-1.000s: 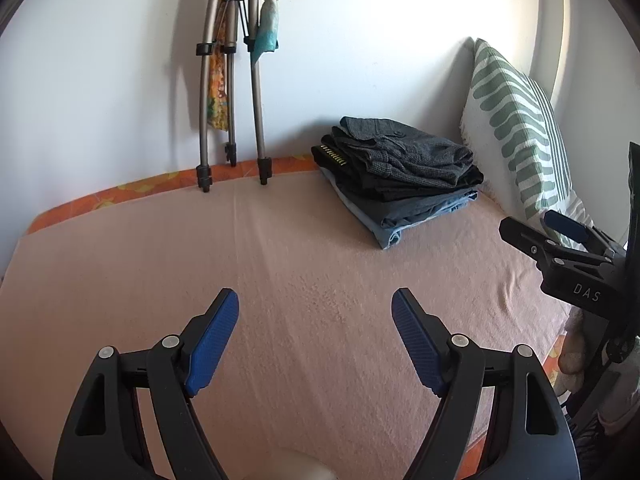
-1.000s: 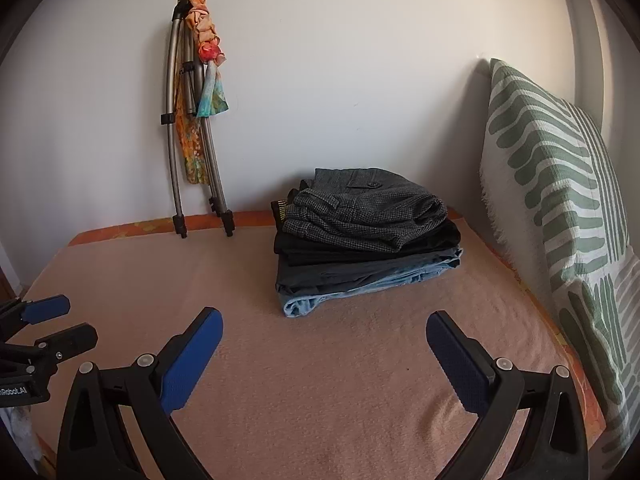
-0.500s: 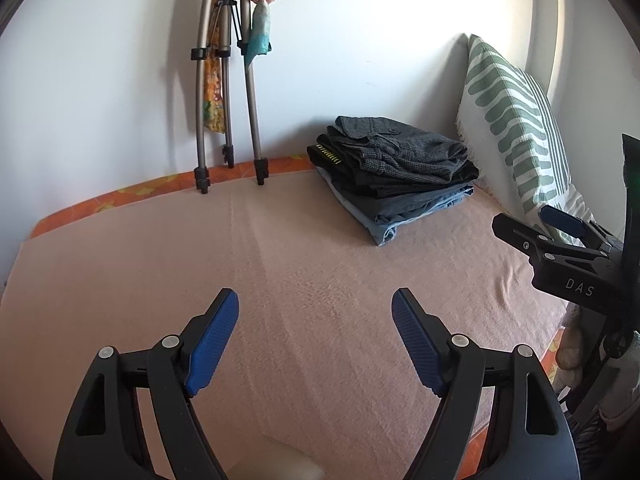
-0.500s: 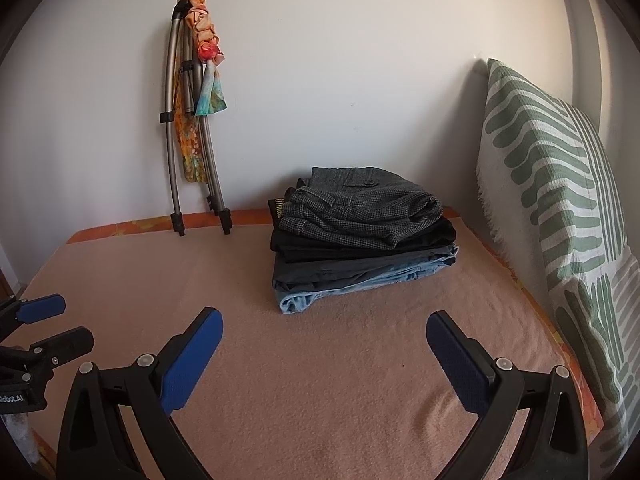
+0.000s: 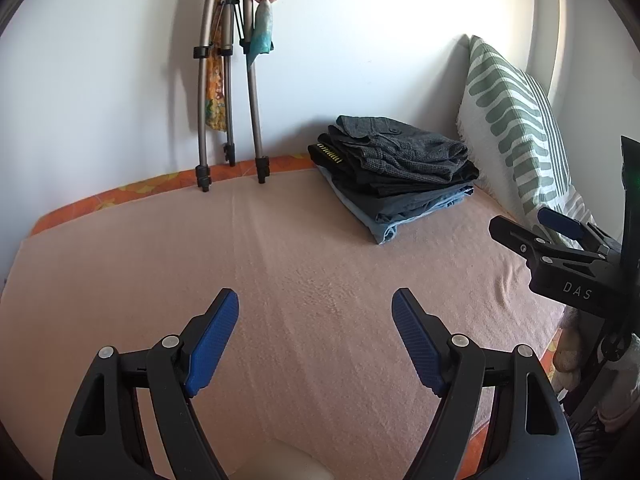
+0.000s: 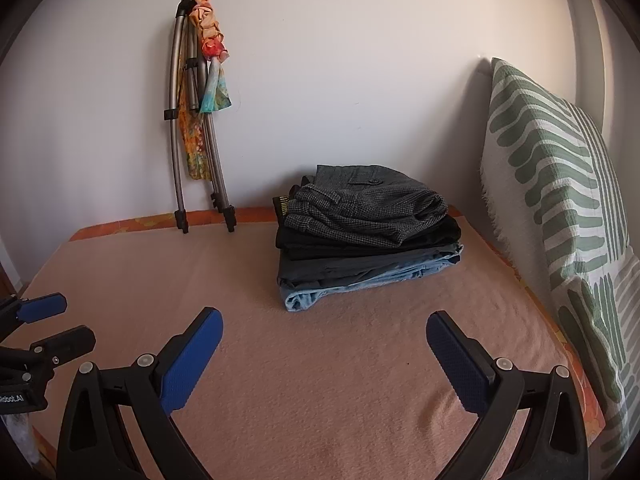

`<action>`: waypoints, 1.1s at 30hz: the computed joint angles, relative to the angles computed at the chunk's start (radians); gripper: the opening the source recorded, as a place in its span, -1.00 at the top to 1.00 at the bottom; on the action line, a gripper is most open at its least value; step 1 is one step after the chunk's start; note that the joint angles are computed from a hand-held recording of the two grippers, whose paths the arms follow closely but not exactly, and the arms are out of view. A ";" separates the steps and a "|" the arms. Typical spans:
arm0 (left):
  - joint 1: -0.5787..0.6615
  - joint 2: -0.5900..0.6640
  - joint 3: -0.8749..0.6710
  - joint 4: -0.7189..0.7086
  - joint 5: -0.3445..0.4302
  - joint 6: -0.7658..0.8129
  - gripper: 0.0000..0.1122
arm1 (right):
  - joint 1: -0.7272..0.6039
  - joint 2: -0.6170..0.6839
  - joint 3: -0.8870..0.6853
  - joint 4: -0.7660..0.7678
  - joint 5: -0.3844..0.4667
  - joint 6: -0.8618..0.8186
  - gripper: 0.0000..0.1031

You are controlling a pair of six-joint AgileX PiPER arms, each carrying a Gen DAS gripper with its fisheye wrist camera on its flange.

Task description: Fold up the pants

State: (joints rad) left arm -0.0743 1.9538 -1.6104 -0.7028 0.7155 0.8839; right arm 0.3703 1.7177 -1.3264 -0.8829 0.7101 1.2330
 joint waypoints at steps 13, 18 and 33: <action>0.005 -0.011 0.010 -0.005 0.002 0.005 -0.41 | 0.007 0.006 -0.004 -0.002 0.003 -0.002 -0.99; 0.004 -0.015 0.018 -0.004 -0.008 0.007 -0.41 | 0.008 0.007 -0.007 0.004 0.001 -0.007 -0.99; 0.017 -0.027 0.044 -0.043 -0.023 0.050 -0.41 | 0.009 0.012 -0.009 0.009 -0.008 -0.021 -0.99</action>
